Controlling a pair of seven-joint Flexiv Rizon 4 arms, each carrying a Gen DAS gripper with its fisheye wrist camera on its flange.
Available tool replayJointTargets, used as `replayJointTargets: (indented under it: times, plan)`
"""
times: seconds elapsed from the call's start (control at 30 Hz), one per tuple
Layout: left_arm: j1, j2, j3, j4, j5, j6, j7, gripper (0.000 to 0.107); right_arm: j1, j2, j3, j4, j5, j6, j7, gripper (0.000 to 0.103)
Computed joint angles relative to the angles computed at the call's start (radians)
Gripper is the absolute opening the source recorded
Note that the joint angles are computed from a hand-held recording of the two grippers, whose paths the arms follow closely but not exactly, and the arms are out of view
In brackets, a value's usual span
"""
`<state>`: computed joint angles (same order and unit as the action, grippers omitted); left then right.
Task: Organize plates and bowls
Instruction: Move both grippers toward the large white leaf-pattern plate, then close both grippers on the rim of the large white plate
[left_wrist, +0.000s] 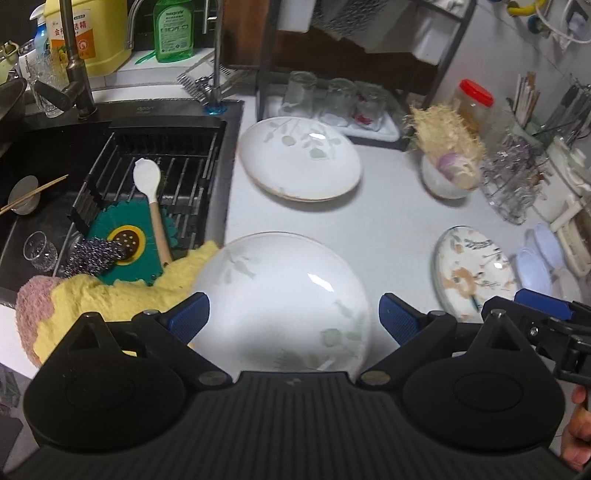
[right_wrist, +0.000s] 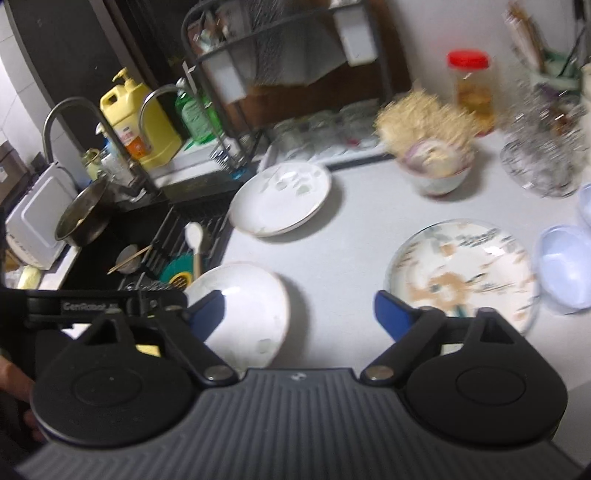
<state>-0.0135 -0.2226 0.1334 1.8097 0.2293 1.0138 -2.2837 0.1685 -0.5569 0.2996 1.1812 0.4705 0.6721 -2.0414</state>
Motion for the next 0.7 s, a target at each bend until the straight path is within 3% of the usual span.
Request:
replayJointTargets:
  times: [0.2, 0.33, 0.43, 0.7]
  plan:
    - [0.050, -0.015, 0.020, 0.048, -0.024, 0.044, 0.052, 0.099, 0.054, -0.040, 0.005, -0.024, -0.034, -0.057, 0.030, 0.077]
    - [0.084, -0.032, 0.019, 0.091, -0.081, 0.104, 0.107, 0.098, 0.084, -0.078, 0.003, -0.050, -0.055, -0.100, 0.072, 0.060]
    - [0.111, -0.057, 0.004, 0.112, -0.157, 0.130, 0.176, 0.086, 0.113, -0.093, -0.011, -0.039, -0.088, -0.078, 0.097, 0.049]
    - [0.140, -0.132, -0.012, 0.124, -0.285, 0.179, 0.329, 0.055, 0.157, -0.132, -0.046, 0.009, -0.204, 0.035, 0.213, 0.048]
